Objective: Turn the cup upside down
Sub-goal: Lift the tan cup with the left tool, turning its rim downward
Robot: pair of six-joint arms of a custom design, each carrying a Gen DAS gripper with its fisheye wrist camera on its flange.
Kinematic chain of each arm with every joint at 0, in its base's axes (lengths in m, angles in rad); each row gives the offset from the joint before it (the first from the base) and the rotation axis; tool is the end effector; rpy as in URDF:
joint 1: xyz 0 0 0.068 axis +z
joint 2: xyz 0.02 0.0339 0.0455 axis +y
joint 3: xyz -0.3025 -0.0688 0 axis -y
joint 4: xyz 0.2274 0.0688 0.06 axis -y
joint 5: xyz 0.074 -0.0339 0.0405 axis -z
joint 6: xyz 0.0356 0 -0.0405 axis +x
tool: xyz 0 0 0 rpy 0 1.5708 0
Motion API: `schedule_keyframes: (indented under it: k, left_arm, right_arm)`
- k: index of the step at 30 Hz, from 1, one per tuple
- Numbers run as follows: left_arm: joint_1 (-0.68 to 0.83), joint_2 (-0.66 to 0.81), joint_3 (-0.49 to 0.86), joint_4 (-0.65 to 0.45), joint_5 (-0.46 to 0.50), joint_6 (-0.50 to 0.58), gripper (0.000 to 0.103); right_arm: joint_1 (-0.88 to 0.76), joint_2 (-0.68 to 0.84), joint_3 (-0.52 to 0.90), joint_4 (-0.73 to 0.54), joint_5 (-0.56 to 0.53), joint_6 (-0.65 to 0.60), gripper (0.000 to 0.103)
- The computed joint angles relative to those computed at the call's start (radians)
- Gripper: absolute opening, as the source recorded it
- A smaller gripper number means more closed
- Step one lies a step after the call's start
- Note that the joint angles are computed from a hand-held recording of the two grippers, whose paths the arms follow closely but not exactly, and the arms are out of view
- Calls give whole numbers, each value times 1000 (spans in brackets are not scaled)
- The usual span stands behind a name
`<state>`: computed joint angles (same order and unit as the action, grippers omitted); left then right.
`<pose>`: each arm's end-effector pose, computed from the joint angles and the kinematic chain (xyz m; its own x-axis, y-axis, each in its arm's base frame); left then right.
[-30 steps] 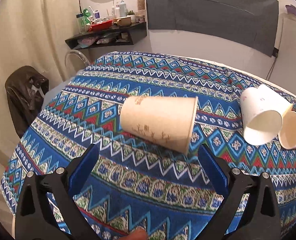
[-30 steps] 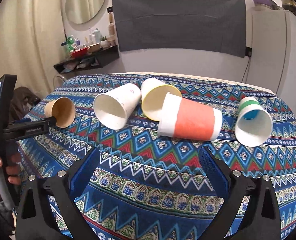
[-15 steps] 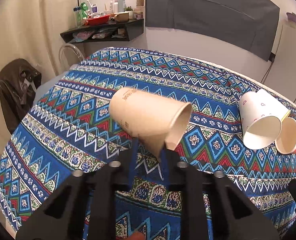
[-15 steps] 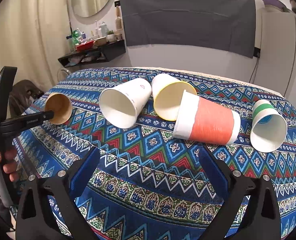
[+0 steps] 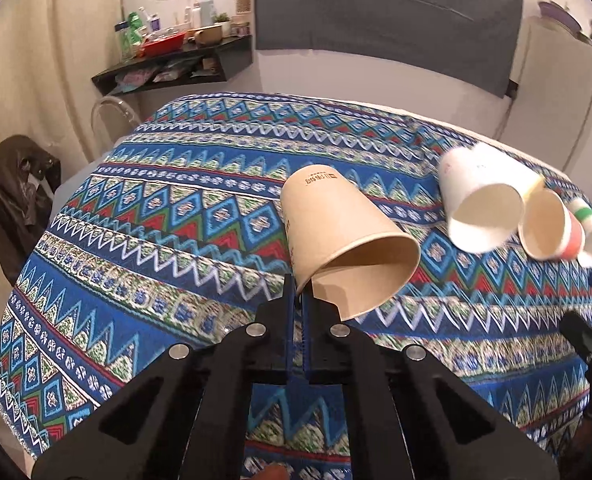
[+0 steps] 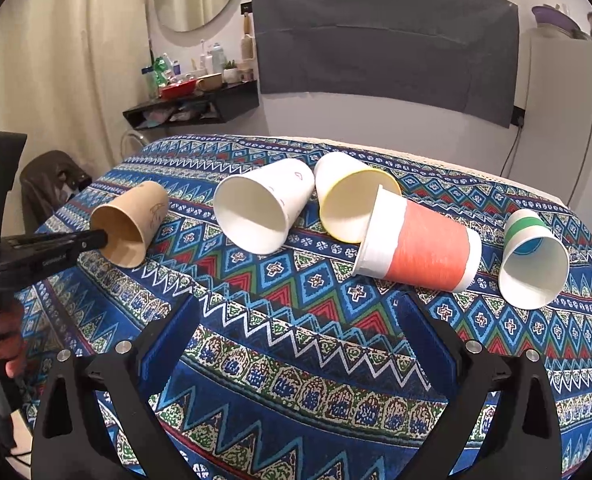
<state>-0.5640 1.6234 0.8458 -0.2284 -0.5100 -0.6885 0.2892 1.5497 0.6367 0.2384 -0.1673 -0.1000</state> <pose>0.2597 -0.1437 0.2100 -0.7074 -0.2087 -0.6753 -0.2638 0.9643 -0.0217 0.2718 0.0871 0.2045 -0.5551 -0.2679 -0.7874 -0.4636 0.8857 0.0255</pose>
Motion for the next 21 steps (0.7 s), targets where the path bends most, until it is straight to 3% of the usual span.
schedule_keyframes:
  k: [13, 21]
  left_arm:
    - [-204, 59, 109, -90, -43, -20, 3]
    - [-318, 155, 244, -164, -71, -31, 3]
  right_arm:
    - [-109, -95, -75, 3, -64, -17, 95]
    - [-273, -167, -138, 0, -157, -64, 95]
